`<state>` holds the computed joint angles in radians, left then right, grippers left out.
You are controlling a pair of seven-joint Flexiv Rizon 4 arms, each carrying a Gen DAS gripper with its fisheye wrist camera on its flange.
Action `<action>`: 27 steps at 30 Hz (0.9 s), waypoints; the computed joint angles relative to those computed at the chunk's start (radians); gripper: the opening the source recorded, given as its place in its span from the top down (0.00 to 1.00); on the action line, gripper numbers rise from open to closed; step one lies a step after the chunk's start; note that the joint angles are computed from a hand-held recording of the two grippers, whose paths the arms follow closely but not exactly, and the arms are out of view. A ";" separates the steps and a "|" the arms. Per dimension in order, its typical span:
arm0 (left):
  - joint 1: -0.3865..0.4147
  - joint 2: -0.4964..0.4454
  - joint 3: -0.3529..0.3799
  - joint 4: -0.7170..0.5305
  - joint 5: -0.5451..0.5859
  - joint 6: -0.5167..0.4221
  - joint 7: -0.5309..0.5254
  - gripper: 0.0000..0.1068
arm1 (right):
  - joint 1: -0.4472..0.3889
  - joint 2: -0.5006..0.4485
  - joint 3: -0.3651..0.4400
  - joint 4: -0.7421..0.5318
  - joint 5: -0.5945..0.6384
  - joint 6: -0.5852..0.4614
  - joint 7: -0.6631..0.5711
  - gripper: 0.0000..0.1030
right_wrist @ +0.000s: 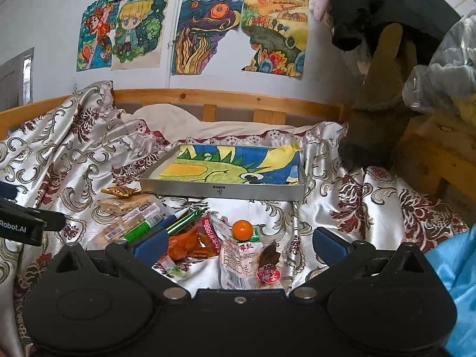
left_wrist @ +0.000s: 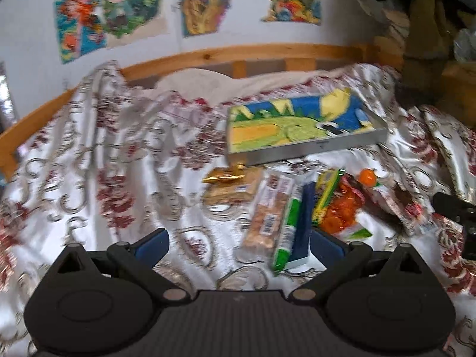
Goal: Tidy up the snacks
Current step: 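Move the right tool toward the brown dried snack while the left tool approaches the white red-text bag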
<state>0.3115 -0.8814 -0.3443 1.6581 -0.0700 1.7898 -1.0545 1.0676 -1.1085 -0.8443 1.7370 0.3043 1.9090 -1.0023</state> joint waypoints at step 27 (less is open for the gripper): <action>0.156 -0.271 -0.410 -0.165 0.039 -0.154 0.468 0.04 | -0.386 0.031 0.275 -0.213 -0.348 -0.163 0.011 0.01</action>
